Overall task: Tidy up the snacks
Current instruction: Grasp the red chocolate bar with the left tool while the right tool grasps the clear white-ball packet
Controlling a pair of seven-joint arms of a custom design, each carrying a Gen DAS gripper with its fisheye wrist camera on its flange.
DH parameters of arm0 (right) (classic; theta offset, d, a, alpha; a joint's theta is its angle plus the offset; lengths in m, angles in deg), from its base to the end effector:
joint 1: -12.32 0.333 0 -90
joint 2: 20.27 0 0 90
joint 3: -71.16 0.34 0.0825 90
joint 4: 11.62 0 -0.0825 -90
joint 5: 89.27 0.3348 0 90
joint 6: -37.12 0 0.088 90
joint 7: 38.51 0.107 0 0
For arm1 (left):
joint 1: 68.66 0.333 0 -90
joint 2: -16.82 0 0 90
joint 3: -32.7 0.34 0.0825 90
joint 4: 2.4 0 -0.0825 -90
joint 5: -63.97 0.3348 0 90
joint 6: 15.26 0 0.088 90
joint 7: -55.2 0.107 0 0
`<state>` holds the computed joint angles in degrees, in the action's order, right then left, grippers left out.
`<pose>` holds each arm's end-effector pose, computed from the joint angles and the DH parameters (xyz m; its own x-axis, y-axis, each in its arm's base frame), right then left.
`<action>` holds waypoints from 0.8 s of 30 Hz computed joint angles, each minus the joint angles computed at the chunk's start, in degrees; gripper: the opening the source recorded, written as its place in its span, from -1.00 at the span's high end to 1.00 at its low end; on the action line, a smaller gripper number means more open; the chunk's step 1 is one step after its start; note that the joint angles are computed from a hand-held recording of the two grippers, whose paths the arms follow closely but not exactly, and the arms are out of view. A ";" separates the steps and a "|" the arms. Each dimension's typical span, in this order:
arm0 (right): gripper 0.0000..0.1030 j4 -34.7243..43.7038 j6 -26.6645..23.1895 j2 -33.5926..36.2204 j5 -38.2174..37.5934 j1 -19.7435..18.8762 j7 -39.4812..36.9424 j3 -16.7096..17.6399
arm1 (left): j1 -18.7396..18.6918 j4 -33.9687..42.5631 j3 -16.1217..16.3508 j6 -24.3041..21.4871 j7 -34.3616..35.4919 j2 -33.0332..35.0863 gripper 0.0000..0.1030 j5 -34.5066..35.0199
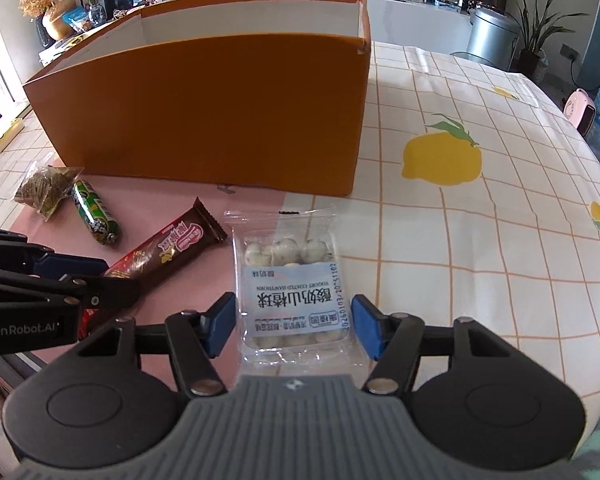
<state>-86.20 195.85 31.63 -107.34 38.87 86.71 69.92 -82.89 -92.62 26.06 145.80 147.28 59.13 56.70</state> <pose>0.6850 0.3452 0.2998 0.1216 -0.9903 -0.0666 -0.8294 -0.0645 -0.5549 0.6822 -0.2320 0.3131 -0.2731 -0.9497 0.1535 -0.8655 0.1729 -0.4701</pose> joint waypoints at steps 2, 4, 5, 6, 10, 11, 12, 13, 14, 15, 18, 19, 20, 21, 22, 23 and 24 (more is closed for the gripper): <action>-0.17 0.20 -0.51 -0.02 0.31 0.53 0.72 0.06 | -0.93 -0.03 1.81 -1.55 -2.54 -0.57 0.35 0.31; -0.17 0.58 -1.35 0.01 0.47 1.12 1.42 0.03 | -1.19 -0.71 2.74 -2.27 -4.13 -1.35 0.36 1.03; -0.17 0.90 -1.90 0.09 0.52 1.39 1.72 0.02 | -0.77 -1.03 2.53 -2.75 -4.40 -1.70 0.36 1.07; -0.17 1.05 -2.38 0.05 0.60 1.60 2.03 0.08 | -0.27 -1.25 2.13 -3.25 -4.62 -1.97 0.36 0.91; -0.18 0.33 -2.45 -0.54 1.51 1.09 1.62 1.78 | 1.90 -1.41 0.16 -4.81 -3.86 -2.38 0.35 -0.01; -0.19 0.20 -2.31 -0.58 1.57 1.02 1.24 1.99 | 2.35 -1.51 -0.34 -4.40 -3.16 -2.33 0.35 -0.22; -0.19 0.06 -2.15 -0.63 1.41 1.16 1.04 1.84 | 2.85 -1.84 -0.95 -3.54 -2.15 -2.35 0.35 -0.48; -0.19 -0.20 -1.86 -0.74 1.08 1.37 0.80 1.59 | 3.05 -1.44 -1.32 -3.23 -1.25 -2.05 0.26 -0.55; -0.20 -0.30 -1.71 -0.75 0.83 1.36 0.29 1.56 | 3.42 -1.34 -1.86 -2.87 -0.10 -1.90 0.19 -0.76; -0.22 -0.37 -1.54 -0.74 0.49 1.40 -0.26 1.45 | 3.91 -1.29 -2.62 -2.25 1.30 -1.70 0.03 -1.14; -0.27 -0.60 -0.53 -0.55 -0.84 1.76 -2.03 0.83 | 4.23 -0.49 -3.43 -1.50 4.12 -0.83 -0.07 -2.02; -0.27 -0.60 -0.20 -0.46 -1.29 1.90 -2.52 0.59 | 3.76 0.16 -3.09 -1.66 4.35 -0.39 -0.08 -1.97; -0.27 -0.37 0.08 -0.22 -1.72 2.03 -3.03 0.34 | 3.32 0.69 -2.72 -1.67 4.39 -0.04 -0.08 -1.94; -0.27 -0.09 0.31 0.02 -2.17 2.24 -3.42 0.00 | 3.15 1.03 -2.52 -1.79 4.50 0.25 -0.09 -2.02; -0.27 0.56 0.39 0.48 -2.53 2.35 -3.88 -0.29 | 2.83 1.78 -2.26 -2.43 4.39 0.58 -0.09 -1.99; -0.27 0.97 0.48 0.78 -2.88 2.56 -4.15 -0.63 | 2.55 2.15 -1.97 -2.59 4.28 0.83 -0.09 -1.92; -0.27 1.63 0.50 1.20 -3.23 2.72 -4.47 -0.95 | 2.20 2.58 -1.69 -2.77 3.97 1.08 -0.09 -1.86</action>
<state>-84.56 196.35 32.83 -110.57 41.59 82.24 68.97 -80.70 -90.04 24.37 143.04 151.26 60.22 54.84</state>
